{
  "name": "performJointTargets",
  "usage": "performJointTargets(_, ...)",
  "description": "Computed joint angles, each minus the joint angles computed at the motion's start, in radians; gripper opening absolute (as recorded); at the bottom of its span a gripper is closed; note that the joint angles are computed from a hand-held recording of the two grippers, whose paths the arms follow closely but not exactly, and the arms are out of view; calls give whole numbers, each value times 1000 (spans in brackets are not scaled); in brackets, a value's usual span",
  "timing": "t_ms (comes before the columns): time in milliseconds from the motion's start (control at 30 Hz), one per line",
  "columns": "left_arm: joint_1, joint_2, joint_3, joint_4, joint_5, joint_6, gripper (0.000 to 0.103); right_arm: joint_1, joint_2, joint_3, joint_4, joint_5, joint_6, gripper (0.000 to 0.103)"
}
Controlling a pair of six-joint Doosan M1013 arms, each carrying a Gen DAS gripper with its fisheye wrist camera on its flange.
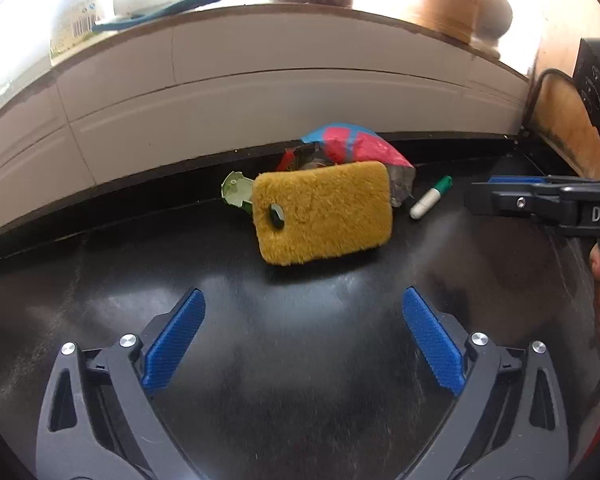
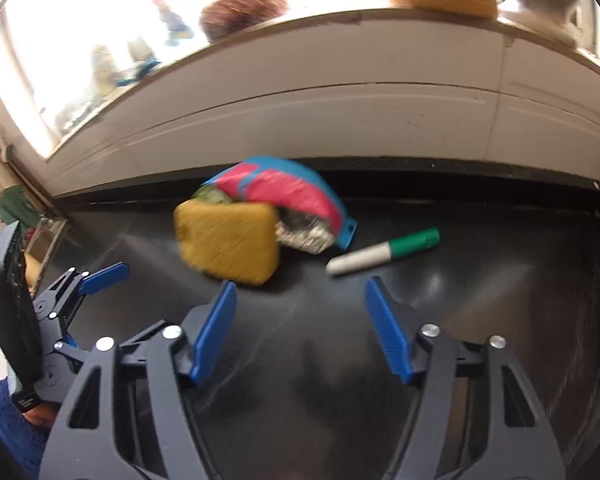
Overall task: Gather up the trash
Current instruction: 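Grasp the yellow sponge with the left tool while the right tool grasps the pink-and-blue bag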
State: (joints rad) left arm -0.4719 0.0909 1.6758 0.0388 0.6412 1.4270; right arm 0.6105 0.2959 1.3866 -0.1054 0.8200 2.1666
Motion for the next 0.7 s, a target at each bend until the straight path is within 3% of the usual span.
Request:
performJointTargets(167, 46, 88, -75, -181, 1, 126, 97, -54, 102, -92, 92, 44, -117, 57)
performJointTargets(300, 59, 128, -106, -235, 6, 187, 97, -63, 148, -137, 106, 55, -192, 56)
performJointTargets(433, 60, 138, -114, -310, -20, 309, 95, -77, 166, -147, 194, 42, -279, 31)
performJointTargets(500, 56, 141, -115, -316, -28, 334, 84, -71, 170, -154, 176, 46, -295, 15)
performJointTargets(600, 73, 142, -112, -410, -10, 357, 68, -59, 153, -130, 126, 5, -237, 7)
performJointTargets(700, 78, 121, -95, -428, -10, 349, 53, -46, 126, -100, 75, -35, -172, 3)
